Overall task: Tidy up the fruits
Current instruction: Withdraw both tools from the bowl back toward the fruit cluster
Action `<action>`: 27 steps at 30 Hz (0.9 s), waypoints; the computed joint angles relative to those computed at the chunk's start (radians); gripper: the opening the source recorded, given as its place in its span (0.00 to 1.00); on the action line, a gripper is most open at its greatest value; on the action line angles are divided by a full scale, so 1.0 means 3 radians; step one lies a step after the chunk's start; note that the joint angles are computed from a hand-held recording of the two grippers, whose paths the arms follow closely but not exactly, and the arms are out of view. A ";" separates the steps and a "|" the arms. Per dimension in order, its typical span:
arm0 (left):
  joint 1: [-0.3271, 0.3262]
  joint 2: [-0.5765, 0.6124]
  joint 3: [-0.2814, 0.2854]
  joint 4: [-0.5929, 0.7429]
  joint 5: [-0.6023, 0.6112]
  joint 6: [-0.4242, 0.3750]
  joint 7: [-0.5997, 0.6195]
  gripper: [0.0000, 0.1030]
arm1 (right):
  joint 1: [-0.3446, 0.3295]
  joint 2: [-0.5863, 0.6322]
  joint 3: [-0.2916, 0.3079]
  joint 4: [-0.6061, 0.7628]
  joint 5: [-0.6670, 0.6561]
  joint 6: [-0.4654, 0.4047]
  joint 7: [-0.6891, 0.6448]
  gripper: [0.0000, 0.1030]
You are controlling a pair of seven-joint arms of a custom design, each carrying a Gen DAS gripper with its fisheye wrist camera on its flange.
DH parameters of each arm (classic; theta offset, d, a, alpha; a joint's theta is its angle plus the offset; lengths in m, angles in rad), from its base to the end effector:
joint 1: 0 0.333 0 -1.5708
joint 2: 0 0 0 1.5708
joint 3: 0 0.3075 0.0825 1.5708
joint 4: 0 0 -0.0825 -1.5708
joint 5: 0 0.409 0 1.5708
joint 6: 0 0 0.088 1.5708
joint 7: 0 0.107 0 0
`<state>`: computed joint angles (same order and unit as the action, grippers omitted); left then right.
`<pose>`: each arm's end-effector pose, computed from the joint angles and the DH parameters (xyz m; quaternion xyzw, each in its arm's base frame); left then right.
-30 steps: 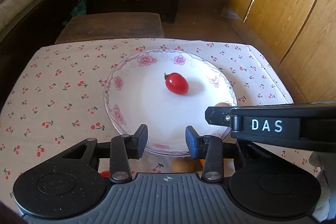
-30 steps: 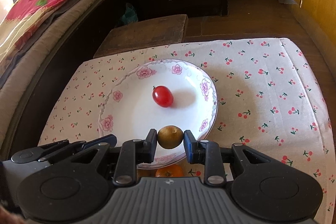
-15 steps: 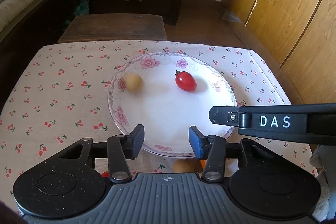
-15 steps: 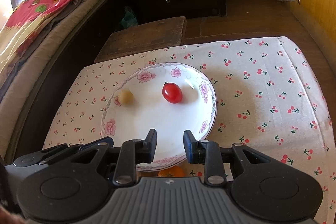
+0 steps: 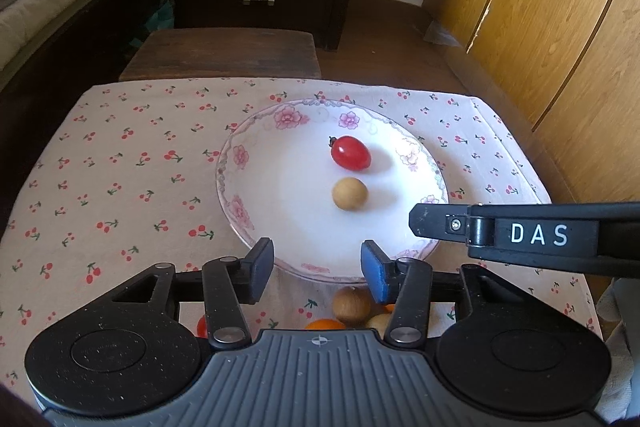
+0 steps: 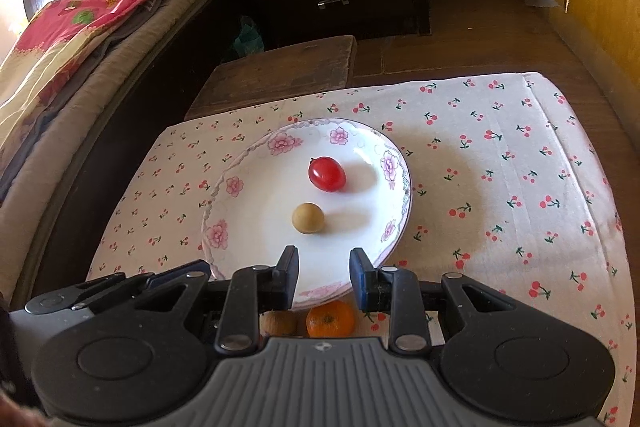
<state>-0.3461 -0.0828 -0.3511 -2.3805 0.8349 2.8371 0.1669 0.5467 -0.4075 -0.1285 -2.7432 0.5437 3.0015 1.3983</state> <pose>0.3864 -0.3745 0.3730 -0.6539 0.6802 -0.2889 0.1620 0.4117 0.1442 0.3837 -0.6877 0.6416 -0.0729 0.3319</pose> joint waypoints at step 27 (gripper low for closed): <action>0.0067 -0.0320 -0.0173 -0.0278 -0.0233 -0.0025 0.0121 0.57 | -0.0067 -0.0398 0.0117 -0.0332 -0.0448 -0.0043 0.0422 0.29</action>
